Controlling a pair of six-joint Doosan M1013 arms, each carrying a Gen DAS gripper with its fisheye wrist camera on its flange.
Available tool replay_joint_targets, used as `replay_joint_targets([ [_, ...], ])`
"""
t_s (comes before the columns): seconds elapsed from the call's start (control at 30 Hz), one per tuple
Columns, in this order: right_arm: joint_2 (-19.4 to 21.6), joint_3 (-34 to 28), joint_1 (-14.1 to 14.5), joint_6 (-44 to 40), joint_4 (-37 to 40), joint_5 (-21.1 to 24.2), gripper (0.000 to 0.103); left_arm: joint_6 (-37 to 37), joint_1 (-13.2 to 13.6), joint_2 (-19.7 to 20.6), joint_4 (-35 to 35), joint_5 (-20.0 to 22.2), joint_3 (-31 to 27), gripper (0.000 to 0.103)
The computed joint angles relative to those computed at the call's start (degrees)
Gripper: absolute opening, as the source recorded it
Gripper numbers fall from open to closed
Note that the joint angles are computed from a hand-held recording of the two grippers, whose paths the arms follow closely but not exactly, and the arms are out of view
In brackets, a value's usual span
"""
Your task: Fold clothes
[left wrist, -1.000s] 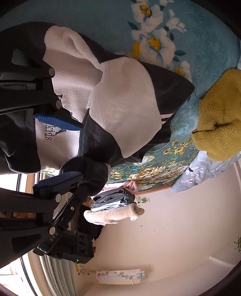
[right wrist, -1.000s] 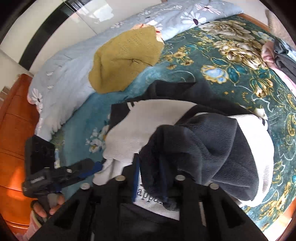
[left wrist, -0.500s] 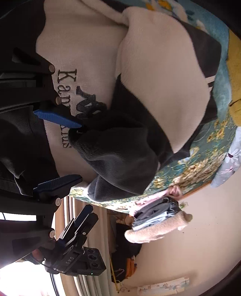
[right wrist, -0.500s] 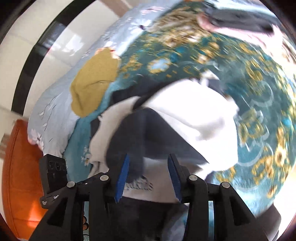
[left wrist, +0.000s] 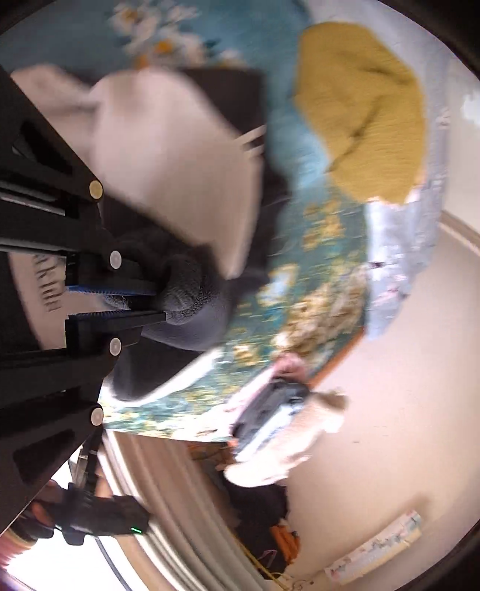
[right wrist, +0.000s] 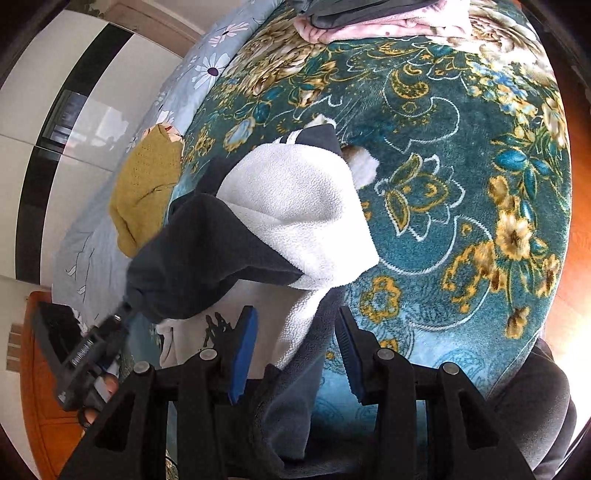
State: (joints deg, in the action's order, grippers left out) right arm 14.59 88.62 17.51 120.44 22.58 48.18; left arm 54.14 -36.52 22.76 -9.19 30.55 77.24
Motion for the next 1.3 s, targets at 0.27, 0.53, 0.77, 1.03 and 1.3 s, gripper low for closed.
replay_joint_targets([
  [0.27, -0.79, 1.41, -0.90, -0.05, 0.96, -1.07, 0.045, -15.42, 3.37, -0.92, 12.67, 6.52, 2.29, 0.007],
  [0.53, 0.08, 1.68, -0.99, -0.31, 2.13, 0.32, 0.045, -22.55, 5.44, -1.36, 5.04, 4.33, 9.67, 0.012],
  [0.77, 0.38, 0.94, -0.54, -1.07, 2.34, 0.89, 0.045, -20.70, 4.39, -1.98, 6.38, 8.00, 7.91, 0.017],
  [1.03, 0.73, 0.67, 0.02, -3.01, 4.54, 3.04, 0.045, -29.48, 0.75, -7.73, 10.80, 7.22, 14.32, 0.045],
  [1.3, 1.04, -0.56, 1.75, -6.77, 6.47, 7.50, 0.059, -37.47, -2.31, -12.71, 14.41, 8.33, 21.64, 0.054],
])
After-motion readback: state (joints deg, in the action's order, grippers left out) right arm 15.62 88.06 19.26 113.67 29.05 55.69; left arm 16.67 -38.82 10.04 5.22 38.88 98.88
